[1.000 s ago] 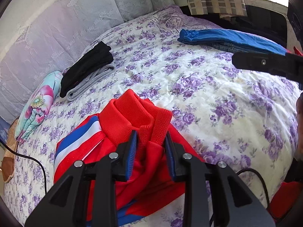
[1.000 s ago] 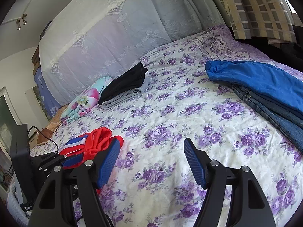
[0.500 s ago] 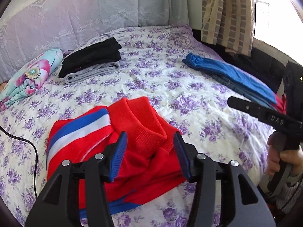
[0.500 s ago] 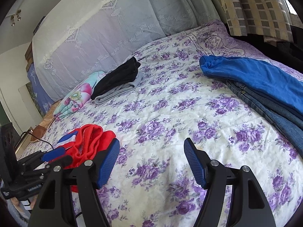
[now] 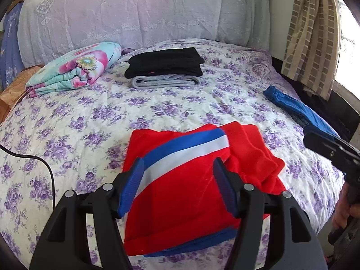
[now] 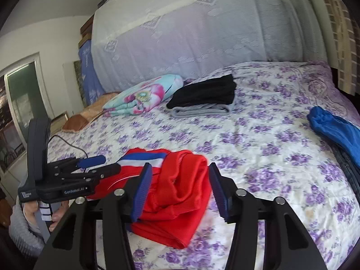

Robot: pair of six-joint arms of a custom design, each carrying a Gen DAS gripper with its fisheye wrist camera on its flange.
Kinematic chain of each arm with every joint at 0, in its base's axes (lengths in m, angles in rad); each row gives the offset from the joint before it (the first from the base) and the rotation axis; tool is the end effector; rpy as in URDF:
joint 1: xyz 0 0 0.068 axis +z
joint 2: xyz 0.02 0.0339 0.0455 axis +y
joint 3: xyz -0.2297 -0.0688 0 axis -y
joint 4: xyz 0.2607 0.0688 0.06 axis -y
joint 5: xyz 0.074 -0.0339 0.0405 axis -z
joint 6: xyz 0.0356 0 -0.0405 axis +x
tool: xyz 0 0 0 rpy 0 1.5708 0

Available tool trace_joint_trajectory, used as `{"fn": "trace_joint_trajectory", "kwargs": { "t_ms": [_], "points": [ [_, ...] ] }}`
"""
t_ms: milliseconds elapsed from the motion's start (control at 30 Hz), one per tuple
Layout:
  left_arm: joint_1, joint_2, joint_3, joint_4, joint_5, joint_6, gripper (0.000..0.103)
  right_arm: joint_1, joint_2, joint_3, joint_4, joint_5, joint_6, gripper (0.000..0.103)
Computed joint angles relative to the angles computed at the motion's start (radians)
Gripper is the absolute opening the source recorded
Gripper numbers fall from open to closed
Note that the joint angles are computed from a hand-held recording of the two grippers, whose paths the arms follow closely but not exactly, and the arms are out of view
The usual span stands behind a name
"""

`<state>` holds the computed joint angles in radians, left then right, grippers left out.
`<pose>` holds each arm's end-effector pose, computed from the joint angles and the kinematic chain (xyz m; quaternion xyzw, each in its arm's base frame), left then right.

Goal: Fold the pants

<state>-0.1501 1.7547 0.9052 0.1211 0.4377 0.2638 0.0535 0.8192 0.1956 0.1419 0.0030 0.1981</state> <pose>0.3522 -0.0685 0.1125 0.2699 0.8536 -0.1751 0.4097 0.2067 0.0110 0.1270 0.0626 0.8531 0.0637 0.5141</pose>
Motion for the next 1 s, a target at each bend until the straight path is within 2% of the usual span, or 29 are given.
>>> {"fn": "trace_joint_trajectory", "kwargs": {
  "t_ms": [67, 200, 333, 400, 467, 567, 633, 800, 867, 933, 1000],
  "points": [
    [0.027, 0.038, 0.034, -0.012, -0.001, -0.011, 0.062, 0.072, 0.148, 0.063, 0.050, 0.045, -0.017, 0.035],
    [0.050, 0.121, 0.097, -0.050, -0.015, 0.011, 0.062, 0.150, 0.361, 0.170, 0.083, 0.117, -0.053, 0.033],
    [0.045, 0.198, 0.122, -0.045, -0.028, 0.053, 0.066, 0.087, 0.549, 0.219, 0.070, 0.095, -0.044, 0.029],
    [0.059, 0.226, 0.127, -0.041, -0.003, 0.049, 0.074, 0.027, 0.553, 0.159, 0.137, 0.014, -0.039, 0.029],
    [0.075, 0.232, 0.127, -0.045, 0.019, 0.050, 0.077, 0.015, 0.522, 0.133, 0.127, -0.005, -0.033, 0.029],
    [0.108, 0.211, 0.129, -0.074, 0.059, 0.049, 0.077, 0.037, 0.516, 0.144, 0.100, 0.029, -0.034, 0.030],
    [0.128, 0.176, 0.116, -0.059, 0.067, 0.022, 0.075, 0.038, 0.479, 0.155, 0.045, 0.035, -0.037, 0.035],
    [0.129, 0.084, 0.068, -0.062, 0.176, 0.028, 0.074, 0.019, 0.260, 0.171, -0.061, 0.001, -0.056, 0.037],
    [0.089, 0.060, 0.032, -0.049, 0.164, 0.064, 0.074, 0.033, 0.300, 0.251, -0.065, -0.015, -0.074, 0.037],
    [0.051, 0.064, 0.013, -0.049, 0.129, 0.084, 0.074, 0.061, 0.423, 0.365, -0.061, -0.046, -0.086, 0.035],
    [0.031, 0.110, 0.036, -0.100, 0.106, 0.102, 0.074, 0.099, 0.560, 0.474, -0.057, -0.045, -0.094, 0.030]
  ]
}}
